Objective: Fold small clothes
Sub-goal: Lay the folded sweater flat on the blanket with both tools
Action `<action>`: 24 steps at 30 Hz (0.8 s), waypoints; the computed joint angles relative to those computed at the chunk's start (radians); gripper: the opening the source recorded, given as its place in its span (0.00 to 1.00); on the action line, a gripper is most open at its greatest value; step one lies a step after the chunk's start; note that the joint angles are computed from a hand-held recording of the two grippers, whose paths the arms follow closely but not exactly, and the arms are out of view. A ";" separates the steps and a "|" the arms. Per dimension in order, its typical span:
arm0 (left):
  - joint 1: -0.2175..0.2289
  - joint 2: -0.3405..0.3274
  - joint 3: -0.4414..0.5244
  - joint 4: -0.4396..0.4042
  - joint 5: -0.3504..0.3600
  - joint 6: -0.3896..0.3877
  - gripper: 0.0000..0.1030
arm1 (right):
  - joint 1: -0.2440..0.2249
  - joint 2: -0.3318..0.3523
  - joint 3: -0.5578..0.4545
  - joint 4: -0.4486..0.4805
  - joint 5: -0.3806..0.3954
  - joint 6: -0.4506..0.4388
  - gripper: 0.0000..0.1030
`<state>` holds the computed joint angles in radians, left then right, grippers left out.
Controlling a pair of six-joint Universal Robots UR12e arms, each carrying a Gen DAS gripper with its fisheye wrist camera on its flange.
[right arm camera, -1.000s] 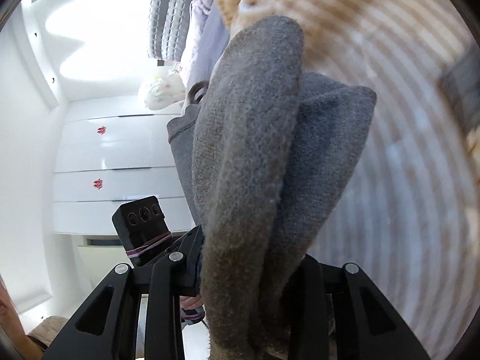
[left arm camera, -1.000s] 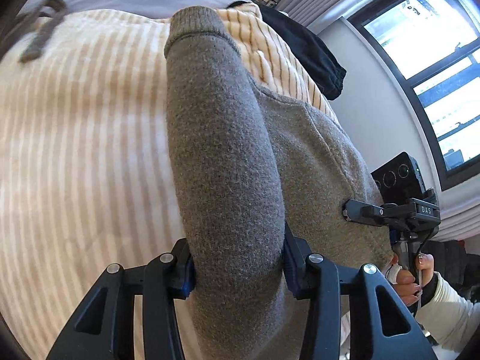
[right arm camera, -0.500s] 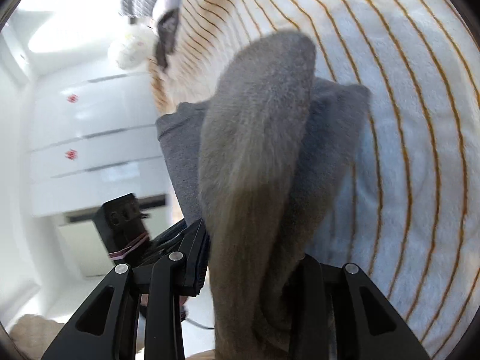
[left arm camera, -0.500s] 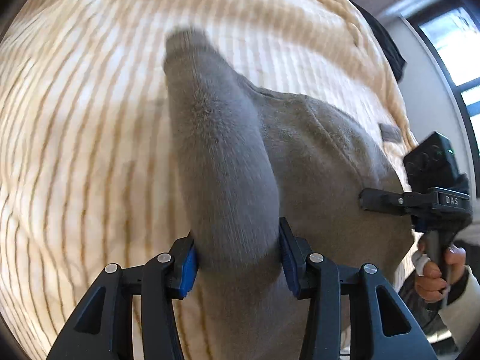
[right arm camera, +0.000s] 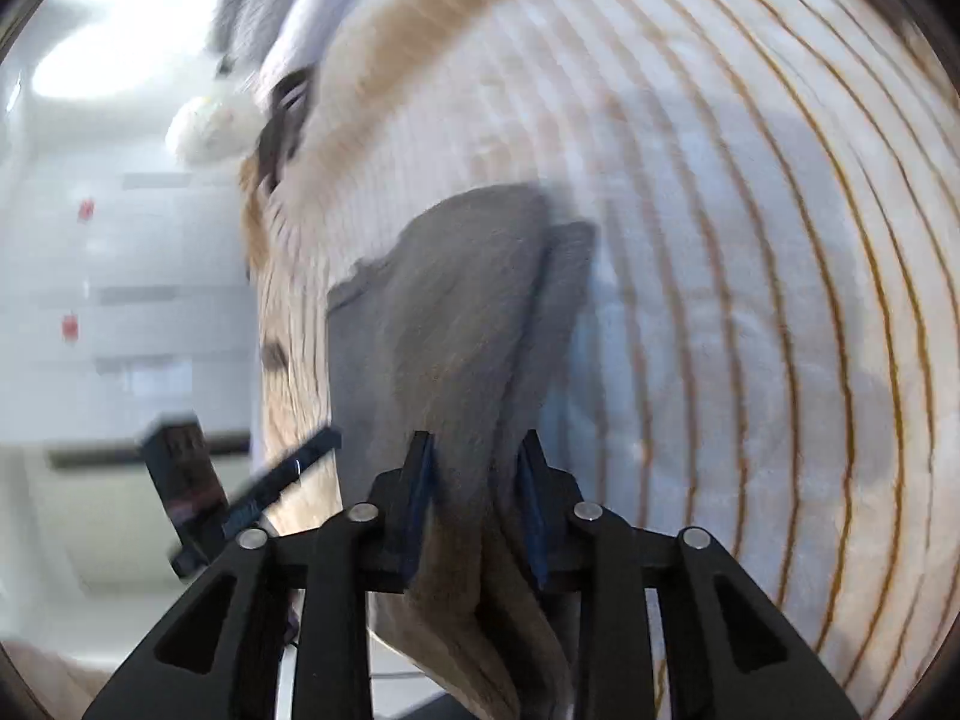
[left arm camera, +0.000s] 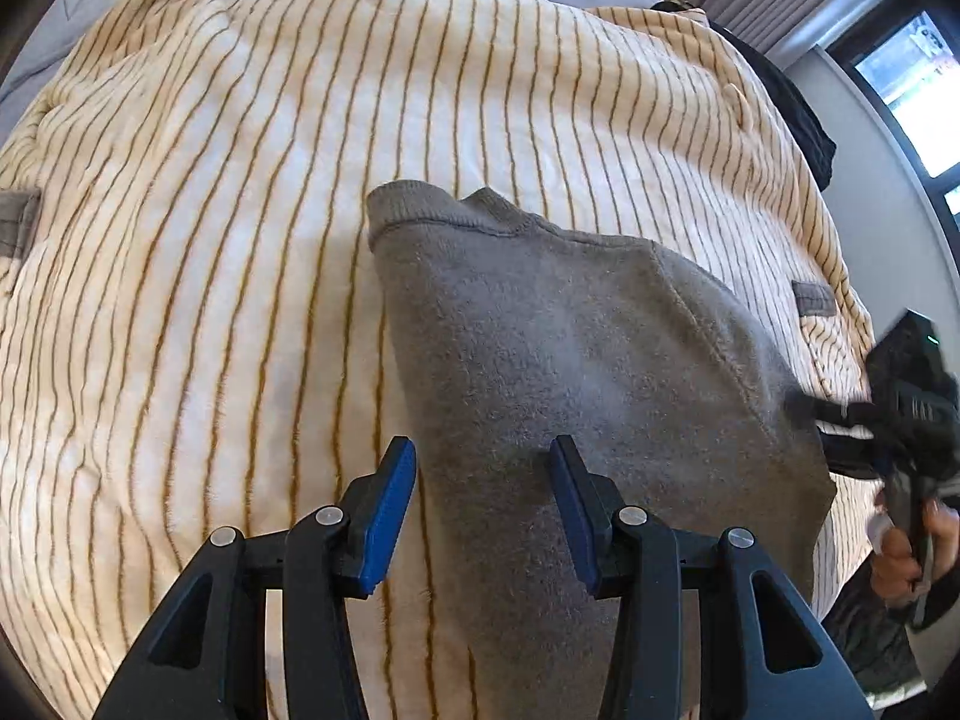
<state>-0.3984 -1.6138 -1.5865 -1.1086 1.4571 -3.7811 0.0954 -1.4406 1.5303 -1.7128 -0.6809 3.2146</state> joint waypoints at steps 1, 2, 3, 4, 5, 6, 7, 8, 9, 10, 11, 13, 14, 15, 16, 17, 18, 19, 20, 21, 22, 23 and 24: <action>-0.002 -0.001 0.001 -0.001 0.003 0.002 0.46 | -0.015 0.000 0.018 -0.024 0.032 0.040 0.60; 0.002 0.003 -0.004 -0.003 -0.001 0.009 0.46 | -0.023 0.005 0.036 -0.066 0.076 0.082 0.60; 0.006 0.001 -0.003 -0.006 -0.005 0.009 0.46 | -0.032 0.016 0.052 -0.101 0.135 0.115 0.59; 0.001 -0.003 -0.001 -0.006 -0.004 0.004 0.46 | -0.037 0.026 0.060 -0.119 0.172 0.137 0.56; -0.003 -0.012 0.008 -0.008 -0.004 -0.001 0.46 | -0.035 0.037 0.061 -0.137 0.190 0.163 0.49; -0.004 -0.011 0.010 -0.013 0.003 0.002 0.46 | -0.029 0.049 0.052 -0.144 0.190 0.167 0.25; -0.007 -0.014 0.016 -0.018 0.007 0.005 0.46 | -0.021 0.056 0.031 -0.124 0.164 0.130 0.24; -0.013 -0.025 0.029 -0.018 0.013 0.010 0.46 | -0.008 0.054 0.006 -0.146 0.108 0.081 0.23; -0.016 -0.028 0.033 -0.015 0.016 0.021 0.46 | 0.001 0.049 -0.004 -0.178 0.080 0.044 0.19; -0.019 -0.033 0.039 -0.018 0.017 0.028 0.46 | 0.010 0.038 -0.012 -0.215 0.047 -0.010 0.18; -0.025 -0.044 0.051 -0.028 0.024 0.038 0.46 | 0.018 0.029 -0.024 -0.227 0.012 -0.066 0.18; -0.038 -0.063 0.069 -0.050 0.054 0.059 0.52 | 0.033 0.020 -0.047 -0.211 -0.078 -0.147 0.18; -0.042 -0.070 0.075 -0.057 0.061 0.068 0.57 | 0.034 0.020 -0.055 -0.190 -0.118 -0.162 0.18; -0.047 -0.080 0.079 -0.060 0.071 0.078 0.61 | 0.042 0.029 -0.066 -0.172 -0.184 -0.156 0.18; -0.047 -0.081 0.077 -0.061 0.072 0.081 0.62 | 0.047 0.040 -0.075 -0.148 -0.238 -0.142 0.18; -0.048 -0.086 0.081 -0.069 0.074 0.080 0.62 | 0.049 0.052 -0.078 -0.127 -0.250 -0.122 0.18; -0.047 -0.087 0.082 -0.073 0.072 0.079 0.62 | 0.039 0.057 -0.071 -0.105 -0.223 -0.091 0.21; -0.046 -0.084 0.080 -0.072 0.069 0.079 0.62 | 0.028 0.053 -0.060 -0.101 -0.197 -0.066 0.22; -0.044 -0.082 0.080 -0.075 0.065 0.077 0.62 | 0.023 0.049 -0.053 -0.107 -0.180 -0.040 0.22; -0.041 -0.078 0.081 -0.084 0.057 0.071 0.62 | 0.020 0.040 -0.051 -0.099 -0.179 -0.037 0.22; -0.040 -0.076 0.083 -0.090 0.053 0.069 0.62 | 0.019 0.034 -0.052 -0.092 -0.186 -0.040 0.22; -0.040 -0.072 0.088 -0.104 0.052 0.067 0.62 | 0.015 0.025 -0.052 -0.076 -0.186 -0.053 0.22; -0.041 -0.069 0.091 -0.112 0.056 0.069 0.62 | 0.009 0.013 -0.050 -0.053 -0.179 -0.072 0.22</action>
<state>-0.4393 -1.6831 -1.4953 -1.2205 1.5128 -3.7117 0.1040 -1.4277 1.4807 -1.7656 -0.8596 3.1424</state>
